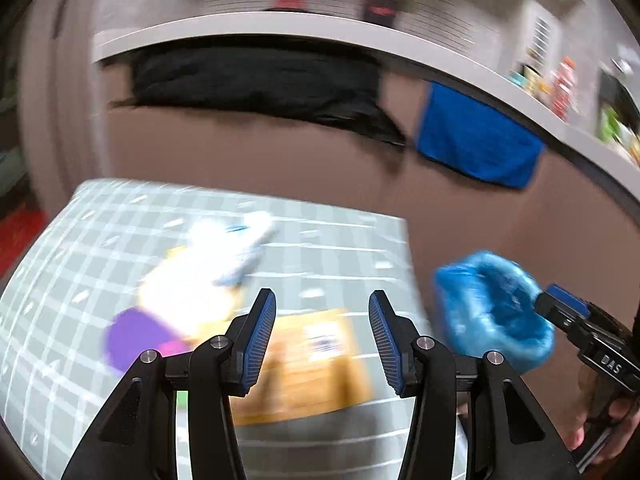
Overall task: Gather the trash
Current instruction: 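Return to the table and grasp the white-blue plastic bag with the right tool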
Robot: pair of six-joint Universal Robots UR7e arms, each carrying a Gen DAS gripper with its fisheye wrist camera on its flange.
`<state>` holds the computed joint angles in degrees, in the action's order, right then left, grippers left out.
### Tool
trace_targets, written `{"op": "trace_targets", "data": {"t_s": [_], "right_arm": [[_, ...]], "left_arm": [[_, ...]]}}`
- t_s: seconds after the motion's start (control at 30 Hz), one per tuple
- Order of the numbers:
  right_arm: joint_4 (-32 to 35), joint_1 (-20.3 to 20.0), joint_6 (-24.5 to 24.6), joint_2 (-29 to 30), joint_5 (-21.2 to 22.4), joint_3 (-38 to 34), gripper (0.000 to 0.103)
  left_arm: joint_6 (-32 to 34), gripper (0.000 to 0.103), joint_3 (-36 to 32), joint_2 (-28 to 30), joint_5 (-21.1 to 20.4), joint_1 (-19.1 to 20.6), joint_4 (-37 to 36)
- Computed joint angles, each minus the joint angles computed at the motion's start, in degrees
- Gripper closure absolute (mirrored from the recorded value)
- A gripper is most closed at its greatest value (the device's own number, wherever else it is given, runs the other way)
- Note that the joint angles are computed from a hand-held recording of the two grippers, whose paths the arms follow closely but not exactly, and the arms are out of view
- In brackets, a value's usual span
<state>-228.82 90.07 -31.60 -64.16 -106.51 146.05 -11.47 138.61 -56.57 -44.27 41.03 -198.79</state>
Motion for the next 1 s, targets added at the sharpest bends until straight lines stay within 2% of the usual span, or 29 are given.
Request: {"op": "trace_targets", "data": {"t_s": [0.1,0.17,0.27,0.37,0.47,0.7,0.87,1.0], "right_arm": [[1.05,4.18,-0.2,4.38,-2.15,-1.92,0.047],[1.92,6.54,-0.63,7.41,-3.44,-3.41,0.046],[5.09,9.07,-0.82,11.31,-4.43,-5.84,0.046],[9.46,11.29,-0.66,15.35,-5.47,-9.06,0.046],[12.12,13.25,-1.17,18.88,-6.92,-12.28,0.046],[17.92,15.67,-2.54,25.08,-8.16,-23.71,0.047],[21.42,15.16,3.39,29.48,-7.43,-34.33,0.047],[25.58,13.99,9.49,33.89,-10.73,-44.59,0.047]], "left_arm": [[-1.34,0.053,4.2,-5.22,4.25,2.16,-0.26],[-1.17,0.054,6.85,-7.87,8.99,3.2,-0.81],[-0.81,0.054,9.47,-10.81,12.2,5.14,-1.34],[-1.82,0.054,10.94,-14.96,8.82,9.42,-0.59],[-1.11,0.054,11.29,-16.57,6.69,12.47,-0.85],[1.99,0.054,12.63,-19.25,2.53,15.2,-4.47],[3.19,0.054,12.61,-20.18,-2.32,18.43,-4.22],[4.94,0.054,12.35,-21.07,-3.56,20.1,-2.65]]}}
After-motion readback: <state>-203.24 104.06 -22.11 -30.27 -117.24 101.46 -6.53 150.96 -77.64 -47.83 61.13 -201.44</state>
